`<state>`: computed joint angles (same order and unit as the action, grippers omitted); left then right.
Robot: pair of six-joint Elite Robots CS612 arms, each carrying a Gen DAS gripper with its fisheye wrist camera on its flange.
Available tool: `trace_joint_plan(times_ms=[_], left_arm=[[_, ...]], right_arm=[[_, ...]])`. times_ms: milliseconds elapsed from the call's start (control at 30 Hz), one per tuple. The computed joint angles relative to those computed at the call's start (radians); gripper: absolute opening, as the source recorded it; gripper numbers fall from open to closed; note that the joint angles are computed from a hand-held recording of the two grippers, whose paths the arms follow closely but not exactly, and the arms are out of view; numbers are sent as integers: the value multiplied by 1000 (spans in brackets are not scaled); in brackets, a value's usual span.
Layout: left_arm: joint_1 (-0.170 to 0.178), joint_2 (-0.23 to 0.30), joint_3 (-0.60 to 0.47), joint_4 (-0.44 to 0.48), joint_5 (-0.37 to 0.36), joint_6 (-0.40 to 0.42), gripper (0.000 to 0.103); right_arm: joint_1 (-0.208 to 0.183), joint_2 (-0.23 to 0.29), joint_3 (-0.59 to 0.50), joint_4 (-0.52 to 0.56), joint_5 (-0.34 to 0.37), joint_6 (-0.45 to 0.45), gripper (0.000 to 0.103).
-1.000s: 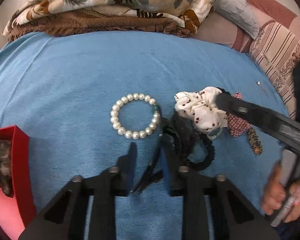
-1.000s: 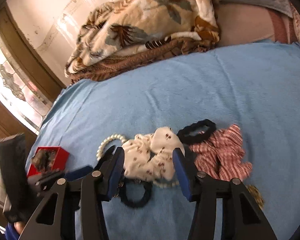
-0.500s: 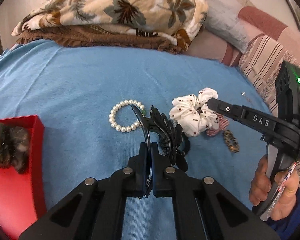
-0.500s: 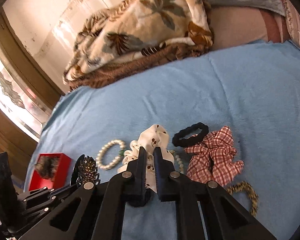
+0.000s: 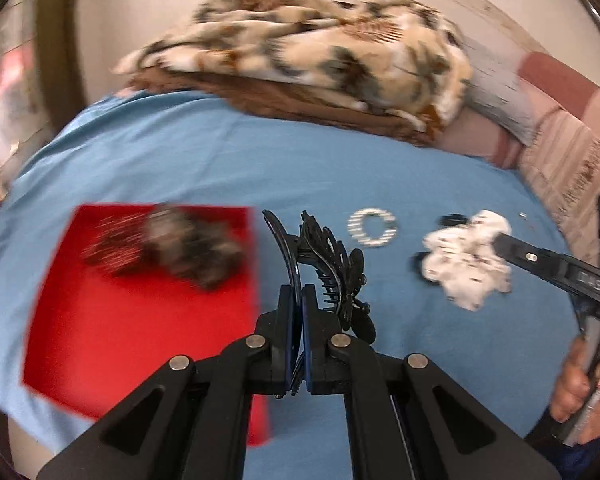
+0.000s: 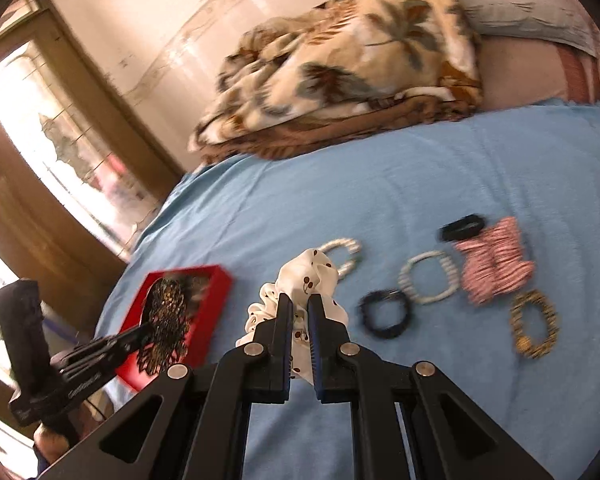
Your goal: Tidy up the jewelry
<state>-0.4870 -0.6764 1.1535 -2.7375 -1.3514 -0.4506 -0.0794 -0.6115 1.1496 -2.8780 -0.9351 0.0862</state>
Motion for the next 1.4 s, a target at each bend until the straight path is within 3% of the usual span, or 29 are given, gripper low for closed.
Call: trace_joint_plan(times_ms=[233, 467, 700, 867, 1067, 1133, 1200, 1267, 1333, 1400], left_arm=[[30, -66, 124, 51, 172, -132, 4], [61, -69, 149, 124, 222, -215, 4], [90, -67, 174, 91, 176, -258, 4], [97, -66, 183, 61, 147, -282, 4], [88, -67, 193, 29, 166, -257, 6], [84, -70, 201, 3, 172, -245, 15], [80, -73, 209, -24, 186, -241, 50], [77, -77, 223, -75, 206, -242, 63], [75, -80, 237, -129, 211, -244, 64], [76, -80, 242, -156, 210, -253, 64]], right_arm=[[64, -6, -14, 95, 98, -80, 9], [138, 16, -64, 219, 86, -206, 9], [188, 56, -118, 313, -16, -289, 9], [198, 62, -118, 355, -43, -321, 9], [204, 55, -97, 344, -68, -340, 11], [204, 48, -83, 322, -82, -338, 12], [204, 42, -71, 297, -92, -333, 15], [203, 35, -56, 265, -92, -327, 30], [200, 26, -40, 232, -82, -324, 38], [198, 17, -23, 209, -80, -329, 40]])
